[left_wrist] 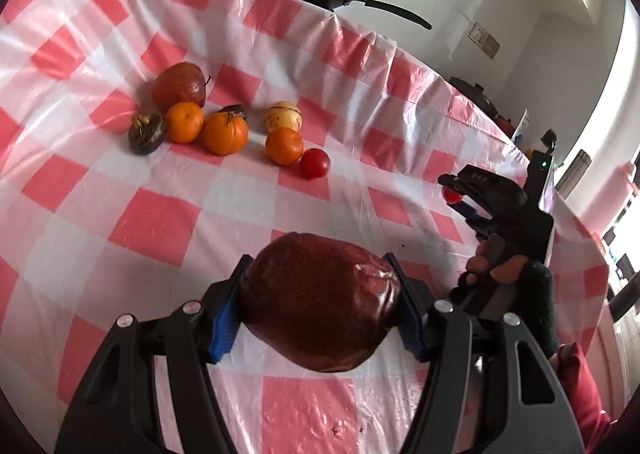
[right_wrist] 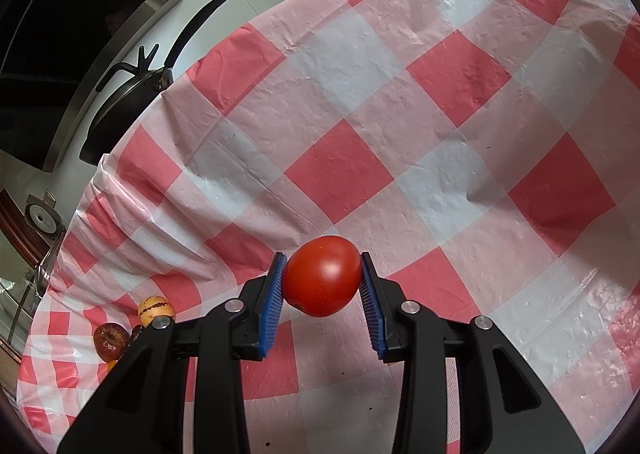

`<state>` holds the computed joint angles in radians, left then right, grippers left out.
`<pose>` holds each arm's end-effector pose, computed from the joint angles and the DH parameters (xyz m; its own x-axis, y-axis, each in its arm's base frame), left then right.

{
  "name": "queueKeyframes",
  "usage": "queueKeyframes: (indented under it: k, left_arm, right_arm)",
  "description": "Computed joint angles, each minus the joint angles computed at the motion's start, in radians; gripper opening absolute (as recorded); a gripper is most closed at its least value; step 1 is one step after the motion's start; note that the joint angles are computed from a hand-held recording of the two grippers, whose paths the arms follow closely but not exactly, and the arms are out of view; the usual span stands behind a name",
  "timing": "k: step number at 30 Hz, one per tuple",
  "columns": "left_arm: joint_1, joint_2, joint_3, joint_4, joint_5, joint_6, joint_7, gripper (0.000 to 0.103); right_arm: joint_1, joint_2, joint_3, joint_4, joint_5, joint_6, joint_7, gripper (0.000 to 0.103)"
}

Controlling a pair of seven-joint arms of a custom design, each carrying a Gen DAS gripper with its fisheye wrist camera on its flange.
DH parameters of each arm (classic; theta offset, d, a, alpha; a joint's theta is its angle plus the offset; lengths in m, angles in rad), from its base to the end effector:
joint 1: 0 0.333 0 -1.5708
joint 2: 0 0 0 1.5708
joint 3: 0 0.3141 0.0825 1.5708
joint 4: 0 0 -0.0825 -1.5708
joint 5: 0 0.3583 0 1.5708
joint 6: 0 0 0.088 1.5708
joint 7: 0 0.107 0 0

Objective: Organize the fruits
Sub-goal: 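Lift the tomato and apple and carry both tools toward the white box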

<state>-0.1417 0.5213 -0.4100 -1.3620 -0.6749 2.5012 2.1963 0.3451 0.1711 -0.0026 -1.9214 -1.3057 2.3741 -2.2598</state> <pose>0.6521 -0.3107 0.5169 -0.6766 -0.6121 0.4093 -0.6607 0.2594 -0.7044 0.5732 0.1932 0.4501 -0.6860 -0.4989 -0.5297 -0.0179 0.7393 -0.6732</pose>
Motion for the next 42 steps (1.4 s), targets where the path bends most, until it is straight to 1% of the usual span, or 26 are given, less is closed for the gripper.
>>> queueKeyframes:
  k: [2, 5, 8, 10, 13, 15, 17, 19, 21, 22, 25, 27, 29, 33, 36, 38, 40, 42]
  left_arm:
    - [0.001, 0.008, -0.005, 0.013, -0.001, -0.023, 0.001, 0.064]
    - [-0.017, 0.011, 0.002, 0.017, 0.026, -0.022, 0.008, 0.064]
    - [-0.019, 0.021, 0.005, 0.031, 0.032, -0.034, -0.008, 0.064]
    - [-0.015, 0.02, 0.004, 0.029, 0.023, -0.023, -0.02, 0.064]
    - [-0.003, 0.007, 0.001, 0.008, 0.005, -0.005, -0.034, 0.064]
    - [0.013, -0.018, -0.001, -0.027, -0.016, -0.004, -0.039, 0.064]
    - [0.03, -0.066, 0.005, -0.093, -0.042, 0.014, -0.041, 0.064]
    - [0.051, -0.117, 0.013, -0.161, -0.077, 0.019, -0.038, 0.064]
    - [0.072, -0.164, 0.024, -0.223, -0.121, 0.012, -0.028, 0.064]
    - [0.082, -0.193, 0.031, -0.262, -0.147, 0.015, -0.008, 0.064]
    - [0.104, -0.282, 0.062, -0.37, -0.227, 0.028, 0.076, 0.064]
    - [0.109, -0.32, 0.094, -0.413, -0.259, 0.01, 0.109, 0.064]
    - [0.114, -0.349, 0.124, -0.444, -0.297, -0.011, 0.141, 0.064]
    - [0.113, -0.388, 0.17, -0.487, -0.352, -0.016, 0.192, 0.064]
    - [0.123, -0.404, 0.199, -0.5, -0.391, -0.044, 0.214, 0.064]
    - [0.129, -0.413, 0.214, -0.509, -0.406, -0.061, 0.227, 0.064]
    - [0.136, -0.426, 0.228, -0.525, -0.413, -0.071, 0.248, 0.064]
    - [0.141, -0.439, 0.242, -0.544, -0.412, -0.071, 0.259, 0.064]
  right_arm:
    - [0.001, 0.001, 0.0, 0.0, -0.005, -0.001, 0.006, 0.037]
    - [0.002, -0.001, 0.0, -0.002, -0.021, 0.007, 0.012, 0.037]
    - [0.002, -0.008, 0.001, -0.012, -0.041, 0.013, 0.035, 0.037]
    - [0.005, -0.018, 0.006, -0.025, -0.046, 0.011, 0.064, 0.037]
    - [-0.008, -0.037, 0.013, -0.069, -0.091, 0.138, 0.18, 0.037]
    - [0.002, -0.042, 0.028, -0.077, -0.105, 0.164, 0.197, 0.037]
    - [0.028, -0.043, 0.052, -0.076, -0.102, 0.151, 0.19, 0.037]
    - [0.052, -0.032, 0.071, -0.058, -0.073, 0.143, 0.132, 0.037]
    - [0.086, -0.01, 0.09, -0.024, -0.024, 0.123, 0.038, 0.037]
    - [0.107, 0.009, 0.101, 0.003, 0.008, 0.115, -0.027, 0.037]
    - [0.163, 0.06, 0.109, 0.07, 0.078, 0.116, -0.149, 0.037]
    - [0.199, 0.085, 0.104, 0.099, 0.101, 0.132, -0.179, 0.037]
    - [0.235, 0.108, 0.097, 0.13, 0.116, 0.135, -0.212, 0.037]
    - [0.299, 0.168, 0.083, 0.22, 0.165, 0.125, -0.328, 0.037]
    - [0.337, 0.222, 0.076, 0.296, 0.215, 0.129, -0.433, 0.037]
    - [0.364, 0.262, 0.076, 0.359, 0.252, 0.112, -0.538, 0.037]
    - [0.391, 0.282, 0.065, 0.394, 0.273, 0.1, -0.601, 0.037]
    - [0.402, 0.305, 0.056, 0.423, 0.301, 0.128, -0.653, 0.037]
